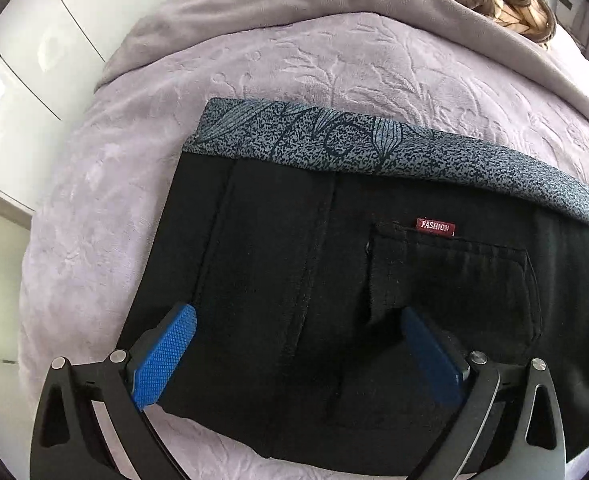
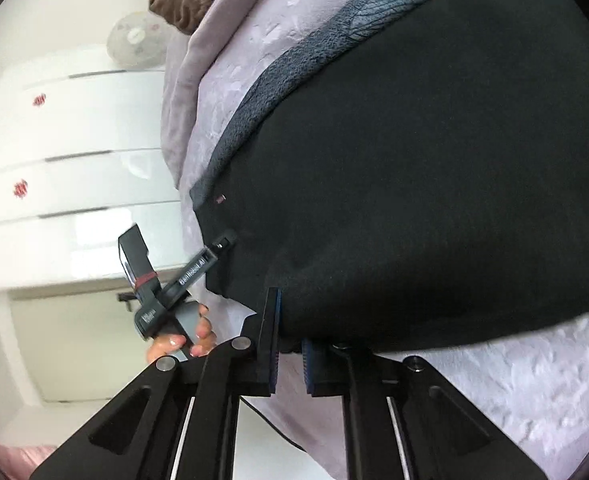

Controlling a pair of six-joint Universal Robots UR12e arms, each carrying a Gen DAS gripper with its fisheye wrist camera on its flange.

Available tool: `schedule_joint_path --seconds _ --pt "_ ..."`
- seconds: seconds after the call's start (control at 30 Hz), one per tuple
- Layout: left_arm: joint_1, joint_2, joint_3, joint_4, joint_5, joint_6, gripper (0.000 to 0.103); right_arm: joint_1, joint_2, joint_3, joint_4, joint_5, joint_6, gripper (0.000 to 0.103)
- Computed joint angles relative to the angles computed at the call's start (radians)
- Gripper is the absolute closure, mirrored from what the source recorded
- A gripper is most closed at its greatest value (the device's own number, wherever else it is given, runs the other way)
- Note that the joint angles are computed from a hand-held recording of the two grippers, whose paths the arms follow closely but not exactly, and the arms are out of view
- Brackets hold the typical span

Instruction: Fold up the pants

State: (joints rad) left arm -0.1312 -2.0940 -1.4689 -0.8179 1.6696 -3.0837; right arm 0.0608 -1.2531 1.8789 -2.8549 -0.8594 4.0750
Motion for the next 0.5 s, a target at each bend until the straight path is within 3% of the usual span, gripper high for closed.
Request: schedule_joint_path --seconds 0.1,0.2,0.27,0.33,0.4,0.5 --pt "-0.005 0.002 -0.005 0.009 0.018 0.009 0.0 0.013 -0.004 0.023 0.057 -0.042 -0.001 0.094" --pt "-0.007 0.003 0.007 -0.018 0.055 0.013 0.0 0.008 0.004 0.048 -0.012 -0.02 0.081 0.094" --pt "-0.016 0.025 -0.001 -0.019 0.051 0.017 0.0 -0.003 -0.022 0.04 0.077 0.008 0.005 0.089" --pt "-0.024 0.054 -0.019 -0.01 0.007 0.024 0.0 -0.014 -0.063 0.016 0.252 -0.007 -0.135 0.089" --pt "-0.04 0.073 -0.034 0.008 -0.032 0.04 0.0 -0.023 -0.114 0.006 0.337 -0.101 -0.253 0.084" --pt "-0.086 0.07 -0.034 0.001 -0.103 0.041 0.0 -0.022 -0.16 -0.032 0.421 -0.348 -0.385 0.081"
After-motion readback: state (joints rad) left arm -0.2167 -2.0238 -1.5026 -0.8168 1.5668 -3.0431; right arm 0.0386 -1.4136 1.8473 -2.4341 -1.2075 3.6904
